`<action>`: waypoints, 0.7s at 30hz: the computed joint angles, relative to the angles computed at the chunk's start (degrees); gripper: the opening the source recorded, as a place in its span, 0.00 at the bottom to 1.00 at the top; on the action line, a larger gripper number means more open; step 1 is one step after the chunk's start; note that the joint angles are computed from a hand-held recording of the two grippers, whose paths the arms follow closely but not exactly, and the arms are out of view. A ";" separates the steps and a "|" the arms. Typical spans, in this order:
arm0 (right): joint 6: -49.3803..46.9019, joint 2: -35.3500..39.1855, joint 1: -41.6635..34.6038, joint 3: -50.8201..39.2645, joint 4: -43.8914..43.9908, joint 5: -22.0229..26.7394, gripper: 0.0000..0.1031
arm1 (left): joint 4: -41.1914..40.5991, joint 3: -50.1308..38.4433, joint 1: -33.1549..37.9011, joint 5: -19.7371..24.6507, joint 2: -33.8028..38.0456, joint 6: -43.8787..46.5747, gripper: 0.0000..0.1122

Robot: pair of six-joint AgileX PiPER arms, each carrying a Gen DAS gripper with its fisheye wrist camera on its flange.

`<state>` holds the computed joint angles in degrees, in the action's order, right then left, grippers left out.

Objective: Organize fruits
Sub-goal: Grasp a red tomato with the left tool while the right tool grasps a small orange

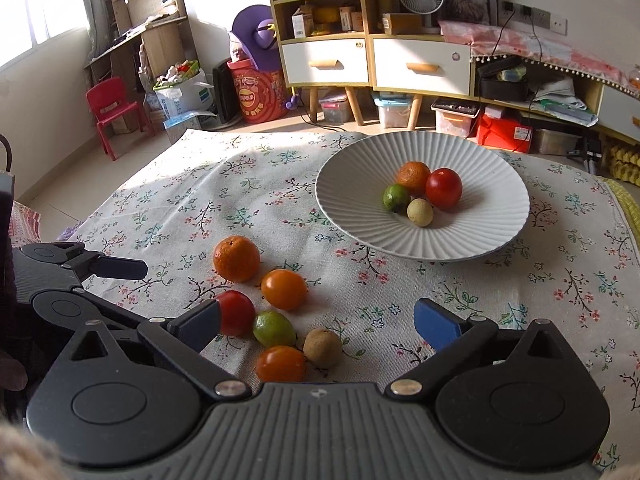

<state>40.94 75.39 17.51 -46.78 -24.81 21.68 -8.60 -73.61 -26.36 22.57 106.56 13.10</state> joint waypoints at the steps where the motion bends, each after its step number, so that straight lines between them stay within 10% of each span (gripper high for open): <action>1: -0.42 -0.01 0.38 0.41 0.25 0.09 0.99 | -0.86 0.48 0.14 -0.37 -0.05 0.84 0.92; 21: -11.82 0.87 0.18 4.00 10.80 -0.95 0.90 | -32.14 5.34 1.89 -7.09 1.91 31.71 0.90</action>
